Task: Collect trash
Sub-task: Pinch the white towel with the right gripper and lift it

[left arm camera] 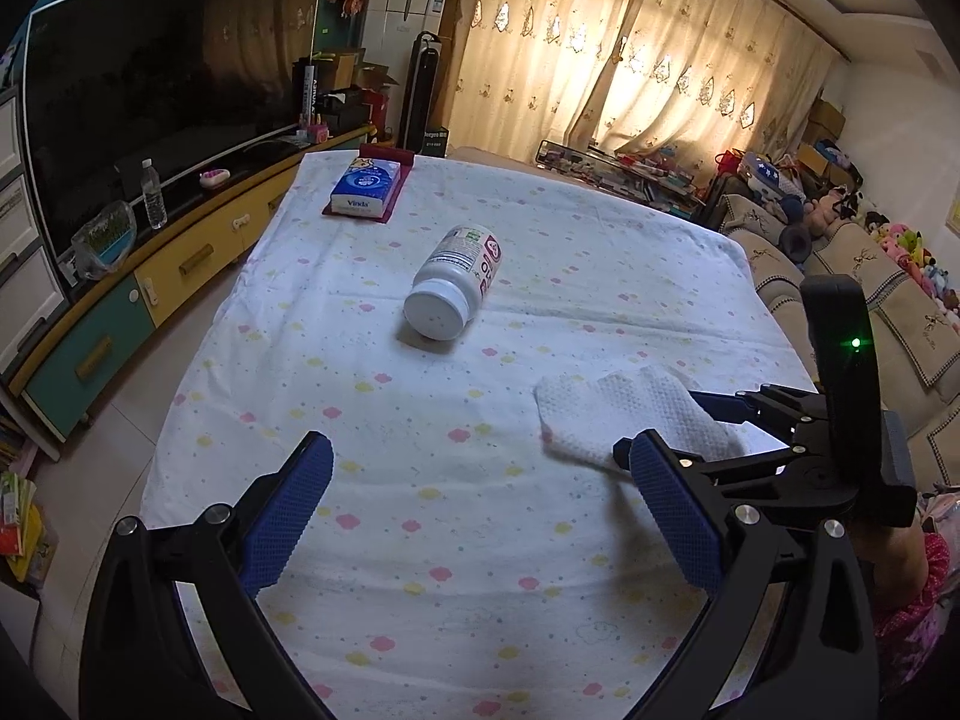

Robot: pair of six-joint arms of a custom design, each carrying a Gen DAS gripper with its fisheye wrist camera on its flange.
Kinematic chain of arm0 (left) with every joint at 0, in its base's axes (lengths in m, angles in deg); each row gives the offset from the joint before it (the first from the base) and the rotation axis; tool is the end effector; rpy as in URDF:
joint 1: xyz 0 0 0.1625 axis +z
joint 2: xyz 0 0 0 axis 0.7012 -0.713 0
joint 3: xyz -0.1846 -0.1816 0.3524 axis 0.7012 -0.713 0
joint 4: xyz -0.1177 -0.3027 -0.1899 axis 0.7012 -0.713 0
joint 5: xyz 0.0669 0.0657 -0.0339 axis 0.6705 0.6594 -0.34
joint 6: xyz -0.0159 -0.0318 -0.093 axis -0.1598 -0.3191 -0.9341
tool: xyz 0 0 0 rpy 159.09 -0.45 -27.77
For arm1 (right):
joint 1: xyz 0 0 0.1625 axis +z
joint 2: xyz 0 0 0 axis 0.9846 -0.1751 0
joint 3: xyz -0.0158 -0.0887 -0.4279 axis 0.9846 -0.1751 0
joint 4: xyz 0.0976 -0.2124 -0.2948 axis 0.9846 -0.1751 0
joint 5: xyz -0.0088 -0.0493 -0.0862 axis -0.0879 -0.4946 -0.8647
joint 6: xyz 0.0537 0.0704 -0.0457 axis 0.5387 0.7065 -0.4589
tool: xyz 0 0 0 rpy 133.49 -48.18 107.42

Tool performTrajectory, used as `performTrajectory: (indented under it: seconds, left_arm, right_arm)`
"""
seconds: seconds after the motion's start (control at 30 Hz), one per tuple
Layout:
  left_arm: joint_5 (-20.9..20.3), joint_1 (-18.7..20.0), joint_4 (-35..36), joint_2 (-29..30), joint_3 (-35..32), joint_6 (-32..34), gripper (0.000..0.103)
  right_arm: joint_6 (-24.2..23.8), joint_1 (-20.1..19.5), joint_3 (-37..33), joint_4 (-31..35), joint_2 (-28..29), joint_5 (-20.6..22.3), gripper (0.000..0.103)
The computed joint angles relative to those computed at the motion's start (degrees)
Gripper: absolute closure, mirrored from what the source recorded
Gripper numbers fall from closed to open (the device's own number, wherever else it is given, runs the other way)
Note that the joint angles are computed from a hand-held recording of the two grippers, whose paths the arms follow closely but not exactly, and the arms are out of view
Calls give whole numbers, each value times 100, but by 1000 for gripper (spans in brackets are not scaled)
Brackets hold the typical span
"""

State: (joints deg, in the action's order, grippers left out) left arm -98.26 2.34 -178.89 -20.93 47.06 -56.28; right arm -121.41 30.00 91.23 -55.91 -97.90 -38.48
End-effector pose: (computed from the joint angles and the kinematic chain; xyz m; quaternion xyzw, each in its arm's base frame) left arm -0.1017 -0.4444 0.2450 -0.1643 0.7749 -0.4885 0.3660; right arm 0.3541 -0.6594 -0.0516 0.5736 -0.8090 -0.0110 0.1277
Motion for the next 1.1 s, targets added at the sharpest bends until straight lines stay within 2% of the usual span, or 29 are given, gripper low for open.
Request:
performTrajectory:
  seconds: [0.07, 0.27, 0.47, 0.53, 0.7, 1.1]
  left_arm:
    - [-1, -4, -50, 30, -1, 31, 5]
    - [-10, 40, -242, 89, 7, 127, 5]
    - [-38, 61, -347, 159, -5, 175, 5]
    - [-40, 57, -327, 160, -9, 156, 5]
    - [-48, 75, -348, 188, -23, 171, 5]
    - [-72, 120, -527, 248, -44, 345, 5]
  right_arm:
    - [-109, 28, 109, -297, 6, -114, 35]
    - [-127, 13, 151, -468, -8, -148, 48]
    - [-48, -18, 140, -427, -47, -72, 74]
    - [-8, -36, 126, -329, -70, -4, 89]
    - [4, -59, 156, -229, -141, 102, 94]
    - [27, -162, 520, -244, -757, 711, 95]
